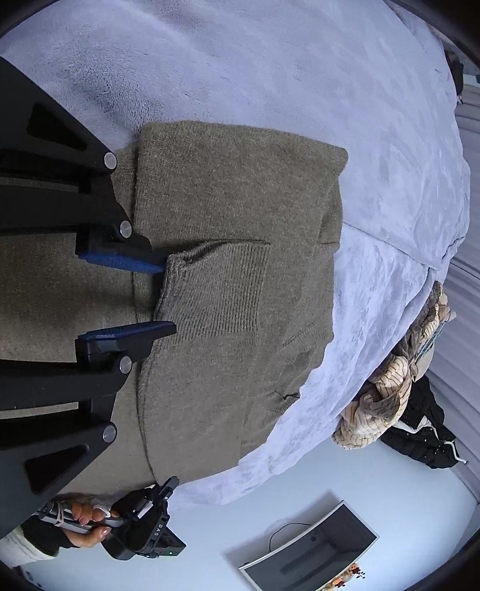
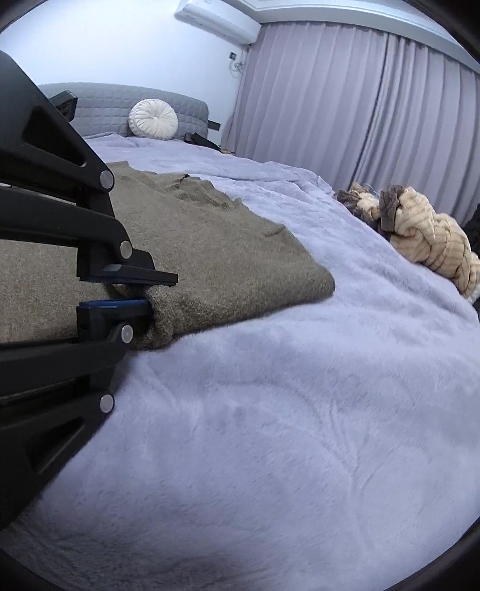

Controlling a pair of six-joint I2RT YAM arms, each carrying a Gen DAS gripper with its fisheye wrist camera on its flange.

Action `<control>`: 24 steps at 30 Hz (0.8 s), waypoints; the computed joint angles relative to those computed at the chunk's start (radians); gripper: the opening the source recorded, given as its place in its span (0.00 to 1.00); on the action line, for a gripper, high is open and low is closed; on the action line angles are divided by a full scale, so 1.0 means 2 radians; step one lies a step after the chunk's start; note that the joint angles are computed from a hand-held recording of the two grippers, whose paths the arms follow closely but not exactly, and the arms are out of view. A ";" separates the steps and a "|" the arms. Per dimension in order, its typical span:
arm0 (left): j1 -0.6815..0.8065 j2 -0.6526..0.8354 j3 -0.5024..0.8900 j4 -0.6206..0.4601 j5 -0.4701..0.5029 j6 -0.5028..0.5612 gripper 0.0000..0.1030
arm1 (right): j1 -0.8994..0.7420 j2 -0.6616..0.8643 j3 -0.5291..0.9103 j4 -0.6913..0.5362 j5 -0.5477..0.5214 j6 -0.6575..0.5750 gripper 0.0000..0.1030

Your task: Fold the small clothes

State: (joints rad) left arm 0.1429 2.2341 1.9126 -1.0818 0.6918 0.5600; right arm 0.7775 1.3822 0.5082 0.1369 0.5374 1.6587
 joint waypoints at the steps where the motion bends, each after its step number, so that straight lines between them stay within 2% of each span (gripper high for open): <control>1: -0.001 -0.013 -0.016 0.018 0.000 -0.004 0.24 | 0.002 -0.011 0.004 -0.008 0.007 -0.020 0.06; 4: -0.004 -0.028 -0.040 0.050 -0.026 -0.021 0.23 | -0.004 -0.026 0.009 -0.035 0.004 -0.043 0.06; 6: -0.002 -0.026 -0.043 0.062 -0.061 -0.037 0.23 | -0.020 -0.015 0.004 -0.038 -0.030 -0.035 0.04; 8: 0.014 -0.019 -0.033 0.049 -0.057 -0.032 0.24 | -0.012 -0.016 -0.022 -0.001 -0.025 -0.010 0.04; 10: 0.027 -0.017 -0.020 0.032 -0.057 -0.024 0.27 | 0.000 -0.029 -0.032 0.003 -0.016 0.010 0.08; 11: 0.030 -0.020 -0.016 0.030 -0.060 -0.022 0.34 | 0.007 -0.037 -0.028 -0.015 -0.013 0.016 0.09; 12: 0.034 -0.024 -0.016 0.032 -0.060 -0.020 0.55 | 0.015 -0.046 -0.019 -0.043 -0.009 0.020 0.10; 13: 0.037 -0.037 -0.028 0.050 -0.056 -0.022 0.66 | 0.023 -0.052 -0.007 -0.075 -0.004 0.024 0.10; 14: 0.038 -0.052 -0.042 0.071 -0.051 -0.022 0.66 | 0.034 -0.057 0.007 -0.111 0.007 0.030 0.12; 16: 0.034 -0.059 -0.037 0.069 -0.044 -0.010 0.66 | 0.059 -0.060 0.043 -0.199 0.038 0.049 0.14; 18: 0.024 -0.064 -0.037 0.074 -0.049 -0.011 0.66 | 0.074 -0.065 0.069 -0.252 0.059 0.055 0.14; 21: -0.003 -0.069 -0.052 0.100 -0.087 -0.023 0.66 | 0.067 -0.059 0.095 -0.272 0.057 0.030 0.14; 24: -0.024 -0.055 -0.045 0.101 -0.106 -0.051 0.66 | 0.041 -0.020 0.143 -0.290 0.030 -0.017 0.14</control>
